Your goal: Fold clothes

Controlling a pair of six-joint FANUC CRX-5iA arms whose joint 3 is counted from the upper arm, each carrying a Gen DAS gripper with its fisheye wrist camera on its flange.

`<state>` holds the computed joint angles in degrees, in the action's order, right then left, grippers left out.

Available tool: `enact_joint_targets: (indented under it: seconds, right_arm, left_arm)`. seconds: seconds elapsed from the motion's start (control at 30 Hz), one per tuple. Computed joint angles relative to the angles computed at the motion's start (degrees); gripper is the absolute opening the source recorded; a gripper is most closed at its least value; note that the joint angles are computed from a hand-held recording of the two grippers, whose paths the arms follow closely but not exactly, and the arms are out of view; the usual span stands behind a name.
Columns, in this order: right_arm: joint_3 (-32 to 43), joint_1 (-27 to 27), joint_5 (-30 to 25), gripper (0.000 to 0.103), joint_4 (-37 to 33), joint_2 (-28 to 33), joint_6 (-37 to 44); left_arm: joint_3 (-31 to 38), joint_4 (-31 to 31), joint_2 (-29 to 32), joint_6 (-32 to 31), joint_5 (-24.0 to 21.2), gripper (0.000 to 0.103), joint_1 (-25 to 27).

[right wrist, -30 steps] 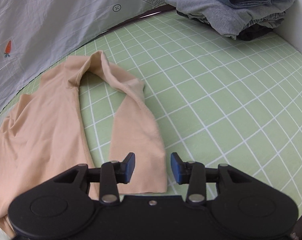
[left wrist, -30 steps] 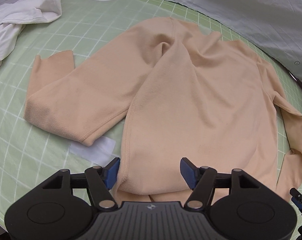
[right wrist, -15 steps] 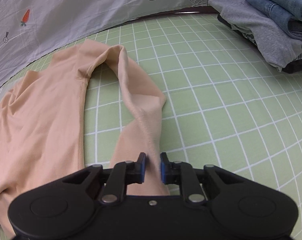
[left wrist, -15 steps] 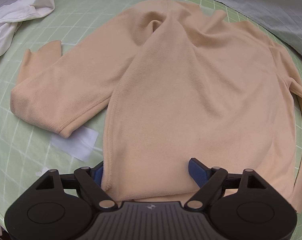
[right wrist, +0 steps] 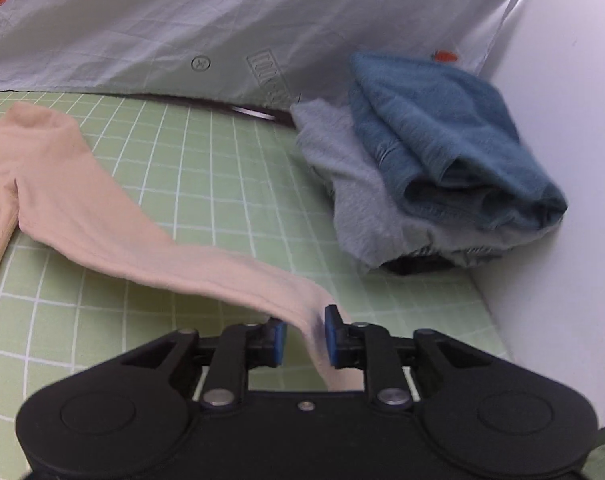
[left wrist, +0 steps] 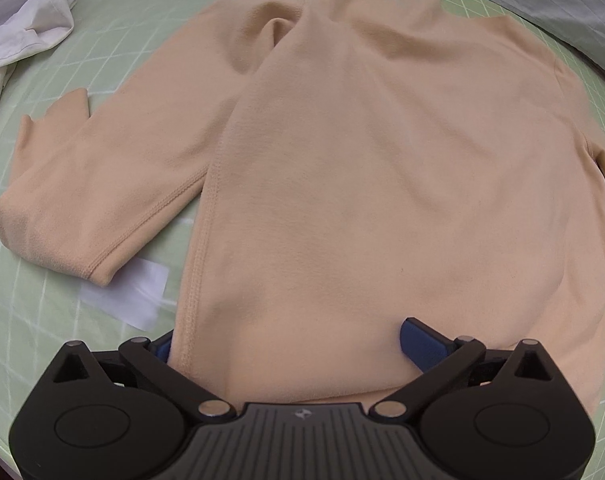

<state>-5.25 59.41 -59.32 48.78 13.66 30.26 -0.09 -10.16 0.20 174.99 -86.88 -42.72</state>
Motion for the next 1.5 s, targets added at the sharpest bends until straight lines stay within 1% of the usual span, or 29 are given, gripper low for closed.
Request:
enact_joint_targets:
  seconds: [0.03,0.07,0.1,0.13,0.17,0.23,0.27,0.3,0.33,0.37,0.4,0.43,0.47,0.53,0.6,0.67,0.73,0.77,0.8,0.9,0.97,1.0,1.07,1.17,1.3,1.43,1.5]
  right_arm:
    - [0.33,0.13,-0.04,0.024,-4.2,-0.26,-0.39]
    - [-0.01,0.53,-0.08,0.027,-7.12,-0.83,-1.45]
    - [-0.62,0.95,0.08,0.035,-9.01,-1.56,-2.55]
    - [-1.78,1.35,0.76,0.039,-9.97,-2.54,-4.28]
    - [-3.4,1.66,2.0,0.041,-9.85,-3.8,-6.67]
    - [-6.81,2.11,4.85,0.042,-8.5,-6.45,-12.57]
    - [-8.81,2.0,6.7,0.046,-6.75,-7.84,-16.88]
    - [-10.82,1.62,8.73,0.06,-4.59,-9.19,-21.46]
    - [-12.54,1.17,10.33,0.066,-2.38,-10.27,-25.56]
    - [-13.69,0.65,11.19,0.076,-0.45,-10.89,-28.8]
    - [-14.54,0.08,11.66,0.079,1.29,-11.28,-31.73]
    - [-14.38,-0.25,10.77,0.08,1.58,-11.02,-32.77]
    - [-13.36,-0.38,8.76,0.082,0.65,-10.2,-32.19]
    - [-11.1,-0.96,5.63,0.082,-2.03,-8.28,-29.66]
    - [-9.28,-1.25,3.81,0.082,-5.37,-7.03,-27.3]
    - [-8.74,-1.23,3.82,0.083,-7.25,-6.78,-25.85]
    - [-8.71,-0.46,4.14,0.086,-7.39,-6.73,-24.43]
    - [-8.55,0.22,4.23,0.091,-7.24,-6.65,-23.38]
    - [-8.36,1.0,4.38,0.092,-7.0,-6.57,-22.32]
    - [-7.83,3.09,5.53,0.093,-7.03,-6.46,-18.42]
    - [-7.15,4.44,6.36,0.093,-7.76,-6.19,-15.17]
    - [-6.53,5.27,6.43,0.093,-8.33,-5.85,-13.4]
    - [-5.15,6.92,6.13,0.093,-9.25,-5.01,-10.58]
    - [-3.27,9.29,5.96,0.093,-10.74,-3.88,-8.34]
    - [0.06,11.9,4.78,0.094,-13.09,-1.55,-7.86]
    - [3.42,14.54,3.3,0.094,-14.93,1.3,-9.47]
    - [4.48,15.55,2.41,0.095,-14.09,2.6,-10.96]
  left_arm:
    - [0.01,-0.18,-0.03,0.3,0.07,0.103,-0.15]
    - [0.06,-0.42,-0.01,0.62,0.11,0.103,-0.36]
    - [0.22,-0.68,0.13,0.88,0.03,0.103,-0.58]
    - [0.41,-0.89,0.31,1.05,-0.09,0.103,-0.75]
    - [0.6,-1.0,0.51,1.13,-0.21,0.103,-0.84]
    - [0.8,-0.93,0.7,1.04,-0.34,0.103,-0.78]
    - [0.92,-0.96,0.8,1.03,-0.45,0.103,-0.78]
    - [1.06,-1.01,0.9,1.06,-0.58,0.103,-0.81]
    - [1.2,-1.07,1.0,1.08,-0.71,0.103,-0.85]
    - [1.34,-1.12,1.1,1.1,-0.84,0.103,-0.88]
    - [1.47,-1.17,1.2,1.12,-0.97,0.103,-0.91]
    - [1.66,-1.27,1.35,1.2,-1.14,0.103,-0.96]
    - [1.88,-1.39,1.52,1.29,-1.32,0.103,-1.03]
    - [2.29,-1.58,1.88,1.47,-1.64,0.103,-1.13]
    - [2.63,-1.62,2.24,1.54,-1.76,0.103,-1.13]
    - [2.76,-1.42,2.48,1.34,-1.48,0.103,-0.98]
    - [2.43,-1.08,2.11,1.14,-0.85,0.103,-0.77]
    - [1.77,-0.85,1.58,0.28,-0.09,0.103,0.08]
    - [0.99,-0.72,0.86,0.14,0.59,0.103,0.33]
    - [-0.18,-1.98,-1.41,1.93,1.74,0.103,-0.69]
    - [-0.66,-3.77,-3.34,3.92,1.12,0.103,-2.0]
    - [-0.97,-4.66,-4.28,4.77,0.51,0.103,-2.46]
    - [-2.33,-6.96,-6.21,8.35,-1.28,0.103,-5.04]
    - [-3.36,-9.73,-10.0,12.12,-6.07,0.103,-7.63]
    - [-5.17,-12.6,-15.3,17.29,-12.42,0.103,-10.78]
    - [-9.94,-12.88,-21.64,22.69,-15.17,0.103,-11.52]
    - [-12.23,-12.46,-24.46,25.66,-15.55,0.103,-11.85]
